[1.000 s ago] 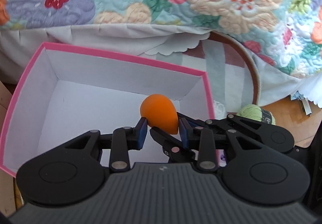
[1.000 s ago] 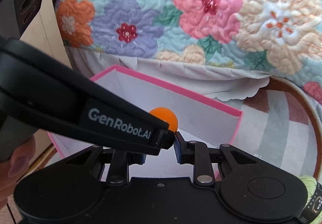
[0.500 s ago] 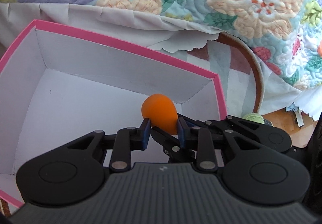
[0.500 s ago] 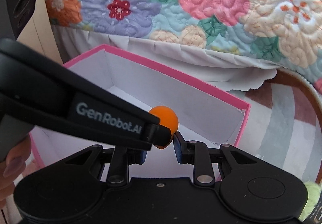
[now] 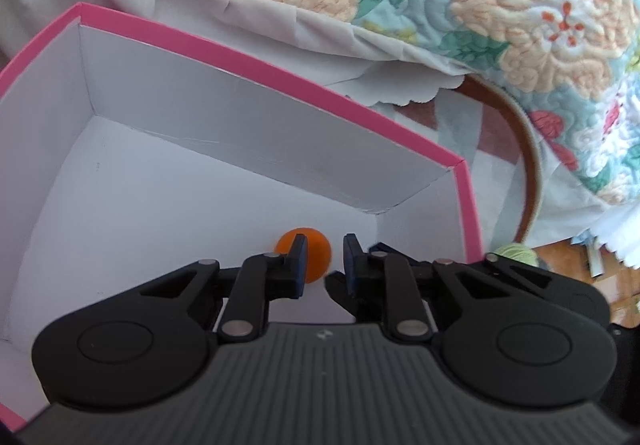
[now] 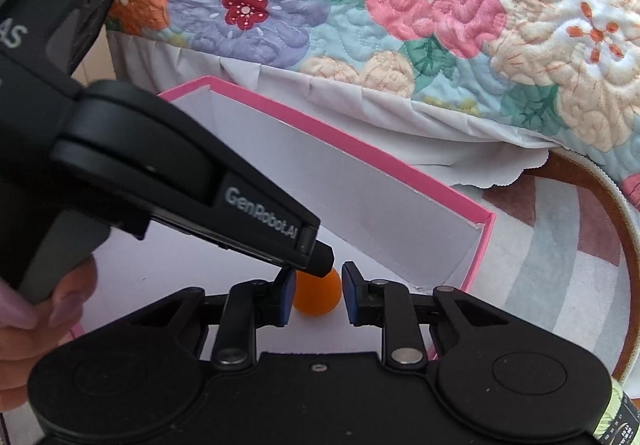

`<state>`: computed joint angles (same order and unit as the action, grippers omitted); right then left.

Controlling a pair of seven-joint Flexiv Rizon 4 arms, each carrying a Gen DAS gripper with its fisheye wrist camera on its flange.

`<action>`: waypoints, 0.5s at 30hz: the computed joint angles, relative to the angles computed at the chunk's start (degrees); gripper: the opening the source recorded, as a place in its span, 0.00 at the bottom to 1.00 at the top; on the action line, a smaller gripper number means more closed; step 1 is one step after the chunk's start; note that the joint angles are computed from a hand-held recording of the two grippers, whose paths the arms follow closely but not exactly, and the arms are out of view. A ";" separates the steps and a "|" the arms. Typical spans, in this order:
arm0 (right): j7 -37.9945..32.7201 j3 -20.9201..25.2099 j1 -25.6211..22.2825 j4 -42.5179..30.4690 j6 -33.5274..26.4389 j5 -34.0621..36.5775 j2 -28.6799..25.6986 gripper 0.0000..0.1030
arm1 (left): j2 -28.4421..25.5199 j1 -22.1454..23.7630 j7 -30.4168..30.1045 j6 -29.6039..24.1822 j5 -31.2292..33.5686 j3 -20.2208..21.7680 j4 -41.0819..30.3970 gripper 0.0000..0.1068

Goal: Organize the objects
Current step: 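Lower the sponge into the pink box and open the right gripper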

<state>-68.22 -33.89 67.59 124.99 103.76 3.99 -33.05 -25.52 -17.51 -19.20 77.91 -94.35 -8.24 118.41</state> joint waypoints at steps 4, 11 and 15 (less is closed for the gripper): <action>-0.05 -0.02 0.64 1.56 0.35 0.55 1.83 0.27 | 0.09 0.22 -2.34 1.36 3.65 0.14 0.76 0.17; 0.76 -1.36 2.79 4.32 -1.28 0.97 6.89 0.29 | 3.00 1.63 -7.86 4.17 13.80 -0.25 4.45 0.17; 1.80 -3.81 5.48 6.73 -2.97 -1.44 10.60 0.29 | 5.73 1.78 -20.07 3.63 30.63 3.15 7.27 0.18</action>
<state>-66.42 -37.70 73.07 131.72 100.79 2.56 -22.46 -19.79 -15.72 -39.27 81.54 -63.72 -5.08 125.68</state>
